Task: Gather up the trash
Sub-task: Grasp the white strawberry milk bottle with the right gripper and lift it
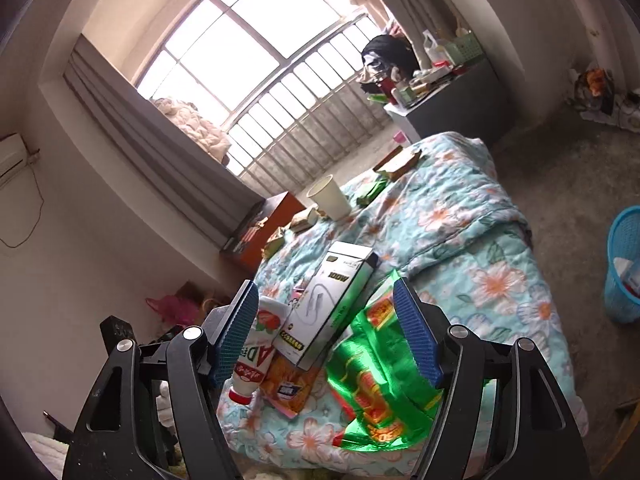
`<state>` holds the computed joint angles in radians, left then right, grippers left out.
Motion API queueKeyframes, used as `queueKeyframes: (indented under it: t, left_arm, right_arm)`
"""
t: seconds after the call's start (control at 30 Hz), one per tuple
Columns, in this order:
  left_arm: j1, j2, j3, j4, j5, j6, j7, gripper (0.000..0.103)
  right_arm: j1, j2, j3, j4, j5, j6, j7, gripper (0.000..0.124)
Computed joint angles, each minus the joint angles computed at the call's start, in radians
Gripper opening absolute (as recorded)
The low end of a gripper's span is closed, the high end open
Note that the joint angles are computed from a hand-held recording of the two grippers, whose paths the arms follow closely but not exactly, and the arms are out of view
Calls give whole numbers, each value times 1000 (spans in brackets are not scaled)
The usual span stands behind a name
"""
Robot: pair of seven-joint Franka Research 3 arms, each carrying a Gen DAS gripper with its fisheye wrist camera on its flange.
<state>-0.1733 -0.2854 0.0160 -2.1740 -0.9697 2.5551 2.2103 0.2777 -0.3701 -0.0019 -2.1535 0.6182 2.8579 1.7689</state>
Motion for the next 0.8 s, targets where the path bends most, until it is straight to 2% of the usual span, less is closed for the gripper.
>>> queueKeyframes:
  t: [0.07,0.13,0.27,0.4,0.5,0.63,0.8]
  left_arm:
    - [-3,-19,20,-35,-45,-2,40,83]
    - [-3,-19,38,-48,-95,-19,78,83]
    - [34,17,48,-38,-125,-86,81,83]
    - [86,43,48,-40,-161,-134,76,78]
    - [120,56,46,-45,-196,-167,86,72]
    - [156,76,33,-43,-204,-207,80,65]
    - [182,94,20,-43,-206,-238,92,58]
  right_arm:
    - [91,87,-46,95,111,-43,-87,67]
    - [132,177,-50,195,215,-108,-165,67]
    - [125,367,5,410,270,-275,-140,67]
    - [110,522,69,581,132,-388,33,67]
    - [115,606,98,676,11,-434,158,67]
    - [150,672,89,763,-198,-486,363,67]
    - [175,729,79,833,-319,-508,526,67]
